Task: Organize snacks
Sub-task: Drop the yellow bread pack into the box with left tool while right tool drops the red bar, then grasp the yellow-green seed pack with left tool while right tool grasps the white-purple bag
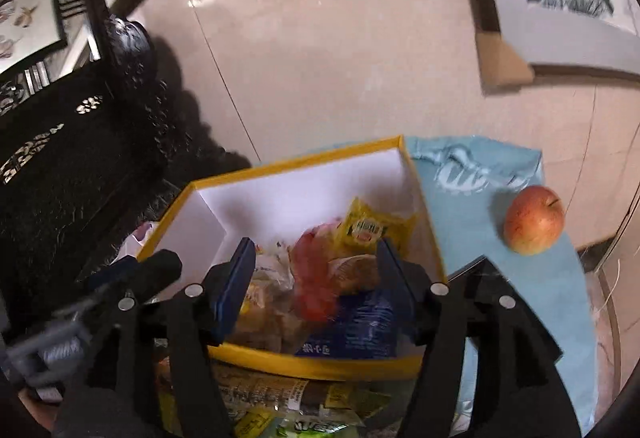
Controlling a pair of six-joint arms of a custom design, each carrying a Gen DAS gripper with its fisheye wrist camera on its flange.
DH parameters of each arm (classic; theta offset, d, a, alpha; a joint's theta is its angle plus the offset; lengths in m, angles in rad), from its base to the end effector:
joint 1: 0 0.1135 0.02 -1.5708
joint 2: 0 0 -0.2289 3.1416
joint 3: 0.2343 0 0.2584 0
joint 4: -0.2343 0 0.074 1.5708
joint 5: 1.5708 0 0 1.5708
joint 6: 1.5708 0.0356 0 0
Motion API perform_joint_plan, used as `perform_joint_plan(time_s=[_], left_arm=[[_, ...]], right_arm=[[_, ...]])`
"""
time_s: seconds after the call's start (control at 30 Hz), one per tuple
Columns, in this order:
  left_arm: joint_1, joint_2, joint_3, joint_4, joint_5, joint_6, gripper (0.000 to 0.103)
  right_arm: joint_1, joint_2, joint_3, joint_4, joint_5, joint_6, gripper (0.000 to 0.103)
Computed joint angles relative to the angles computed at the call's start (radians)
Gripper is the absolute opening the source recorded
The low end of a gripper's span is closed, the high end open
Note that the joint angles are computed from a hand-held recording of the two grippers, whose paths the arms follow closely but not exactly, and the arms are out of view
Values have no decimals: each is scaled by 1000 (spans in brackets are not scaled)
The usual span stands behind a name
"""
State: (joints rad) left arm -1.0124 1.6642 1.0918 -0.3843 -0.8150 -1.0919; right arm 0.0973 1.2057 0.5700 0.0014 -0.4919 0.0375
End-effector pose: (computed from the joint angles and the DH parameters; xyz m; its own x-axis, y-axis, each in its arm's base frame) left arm 0.2031 -0.2762 0.1753 -0.5186 -0.3187 -0.7934 -0.2186 0.9465 -0.2373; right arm 0.2581 0.0421 0.1639 -0.6068 -0.0260 -0.7944 -0.4418 0.8419 0.3099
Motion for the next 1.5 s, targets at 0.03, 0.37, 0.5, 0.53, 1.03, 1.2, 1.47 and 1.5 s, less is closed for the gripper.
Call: perform_joint_plan(time_s=[0.03, 0.37, 0.5, 0.53, 1.03, 1.2, 1.47, 1.5], left_arm=[[-6, -2, 8, -33, -6, -26, 101], [-228, -52, 8, -352, -86, -315, 101], [-348, -9, -8, -478, -106, -527, 101], [-371, 4, -17, -490, -99, -566, 101], [-443, 197, -101, -420, 81, -749, 101], [-381, 187, -173, -312, 118, -726, 101], [-273, 266, -141, -256, 167, -598, 101], [-268, 285, -125, -268, 160, -590, 101]], right_arm=[[-10, -27, -12, -15, -8, -10, 64], [-319, -364, -182, -352, -245, -217, 73], [-464, -383, -231, -497, -341, -357, 73], [-490, -380, -241, -520, -356, -388, 73], [-657, -14, -253, -432, -443, -541, 74], [-661, -122, -306, -442, -454, -545, 87], [-618, -109, -311, -428, -426, -527, 87], [-614, -108, -311, -428, -423, -528, 87]])
